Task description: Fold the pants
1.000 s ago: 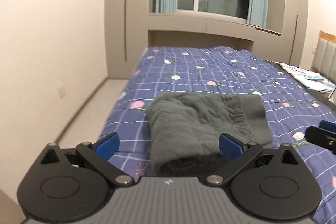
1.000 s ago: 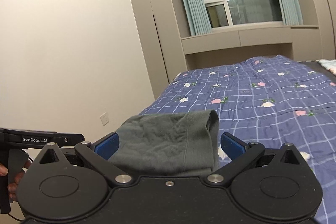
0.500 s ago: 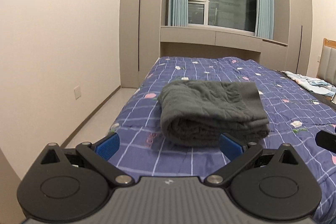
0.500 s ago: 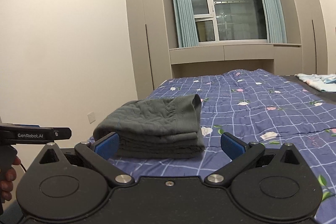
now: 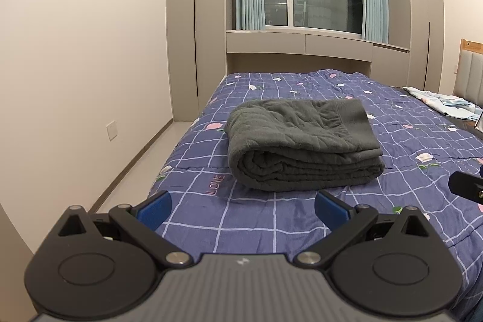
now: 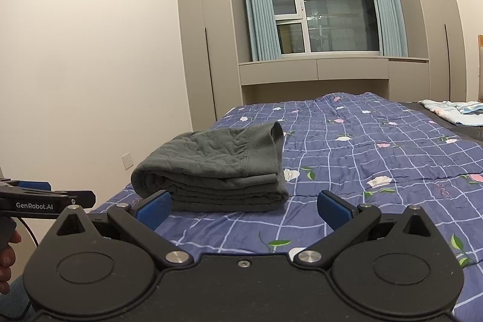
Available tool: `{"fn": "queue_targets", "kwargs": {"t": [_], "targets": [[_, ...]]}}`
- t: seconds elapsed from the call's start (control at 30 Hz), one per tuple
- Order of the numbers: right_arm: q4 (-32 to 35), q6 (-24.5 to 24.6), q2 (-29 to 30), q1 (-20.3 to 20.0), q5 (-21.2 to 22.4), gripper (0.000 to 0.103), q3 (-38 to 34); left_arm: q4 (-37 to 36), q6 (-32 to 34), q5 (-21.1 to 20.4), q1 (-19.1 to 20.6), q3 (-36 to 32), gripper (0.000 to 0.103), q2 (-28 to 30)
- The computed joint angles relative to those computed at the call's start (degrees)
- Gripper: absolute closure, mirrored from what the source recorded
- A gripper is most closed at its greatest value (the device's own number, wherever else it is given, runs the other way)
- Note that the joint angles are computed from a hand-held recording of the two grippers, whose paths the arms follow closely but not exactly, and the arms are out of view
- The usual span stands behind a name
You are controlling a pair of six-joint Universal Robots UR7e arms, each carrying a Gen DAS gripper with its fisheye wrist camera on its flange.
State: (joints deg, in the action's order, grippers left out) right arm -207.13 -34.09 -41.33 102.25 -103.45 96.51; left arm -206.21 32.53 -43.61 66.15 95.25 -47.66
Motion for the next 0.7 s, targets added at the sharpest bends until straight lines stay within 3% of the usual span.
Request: {"fn": "queue_targets", "kwargs": {"t": [0.7], "targets": [[1.01,0.15,-0.1,-0.12,0.04,0.0,-0.07,1.3,-0.8,0.45,-0.05,0.21,0.0,-0.36]]}}
